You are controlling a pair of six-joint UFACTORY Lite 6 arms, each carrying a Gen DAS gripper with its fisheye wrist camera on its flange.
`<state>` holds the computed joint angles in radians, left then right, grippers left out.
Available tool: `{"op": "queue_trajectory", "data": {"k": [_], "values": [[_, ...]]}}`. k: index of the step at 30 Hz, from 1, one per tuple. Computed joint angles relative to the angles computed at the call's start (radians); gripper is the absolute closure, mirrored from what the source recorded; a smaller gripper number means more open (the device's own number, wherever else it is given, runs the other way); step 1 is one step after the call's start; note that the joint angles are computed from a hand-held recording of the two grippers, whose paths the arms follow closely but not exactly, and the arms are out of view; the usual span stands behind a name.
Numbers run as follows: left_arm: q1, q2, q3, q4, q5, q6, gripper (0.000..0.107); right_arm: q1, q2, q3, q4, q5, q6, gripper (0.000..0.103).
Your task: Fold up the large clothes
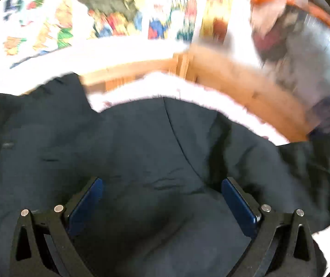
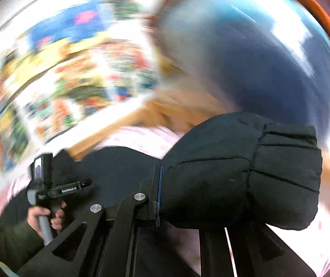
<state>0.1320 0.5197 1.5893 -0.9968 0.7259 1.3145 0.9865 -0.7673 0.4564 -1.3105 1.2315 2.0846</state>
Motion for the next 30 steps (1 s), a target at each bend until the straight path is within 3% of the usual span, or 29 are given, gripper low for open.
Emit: {"op": "queue_trajectory", "data": {"k": [2,4,7,11,15,18,20,21,24,25,27,30], "values": [[0.143,-0.061,0.013,0.010,0.155,-0.002,0.004,-0.054,0.192,0.209,-0.115,-0.148,-0.167,0.094],[0.250,-0.083,0.038,0.028,0.242,0.000,0.004,-0.094,0.373,0.419,-0.165,-0.260,-0.269,0.094],[0.472,-0.092,0.106,0.051,0.384,0.017,0.004,-0.063,0.625,0.717,-0.140,-0.383,-0.452,0.094],[0.730,0.114,0.393,0.019,0.693,-0.044,0.004,-0.040,0.945,1.027,-0.051,-0.564,-0.615,0.094],[0.866,0.308,0.630,0.006,0.845,-0.112,0.004,-0.041,1.154,1.147,0.128,-0.720,-0.687,0.093],[0.863,0.359,0.648,0.003,0.851,-0.108,0.004,-0.068,1.313,1.242,0.391,-0.799,-0.883,0.087],[0.833,0.407,0.665,0.020,0.852,-0.111,0.004,-0.073,1.396,1.270,0.552,-0.806,-0.994,0.045],[0.814,0.418,0.664,0.034,0.845,-0.111,0.004,-0.076,1.396,1.248,0.575,-0.818,-0.987,0.040],[0.760,0.438,0.617,0.079,0.788,-0.125,0.004,-0.055,1.277,1.057,0.490,-0.892,-0.812,0.028],[0.746,0.457,0.626,0.082,0.800,-0.149,0.004,-0.025,1.223,0.998,0.404,-0.874,-0.708,0.016],[0.724,0.428,0.551,0.084,0.770,-0.138,0.004,0.031,1.114,0.874,0.214,-0.814,-0.505,0.015],[0.680,0.264,0.298,0.159,0.517,-0.080,0.006,0.076,0.970,0.747,0.159,-0.668,-0.450,0.014]]}}
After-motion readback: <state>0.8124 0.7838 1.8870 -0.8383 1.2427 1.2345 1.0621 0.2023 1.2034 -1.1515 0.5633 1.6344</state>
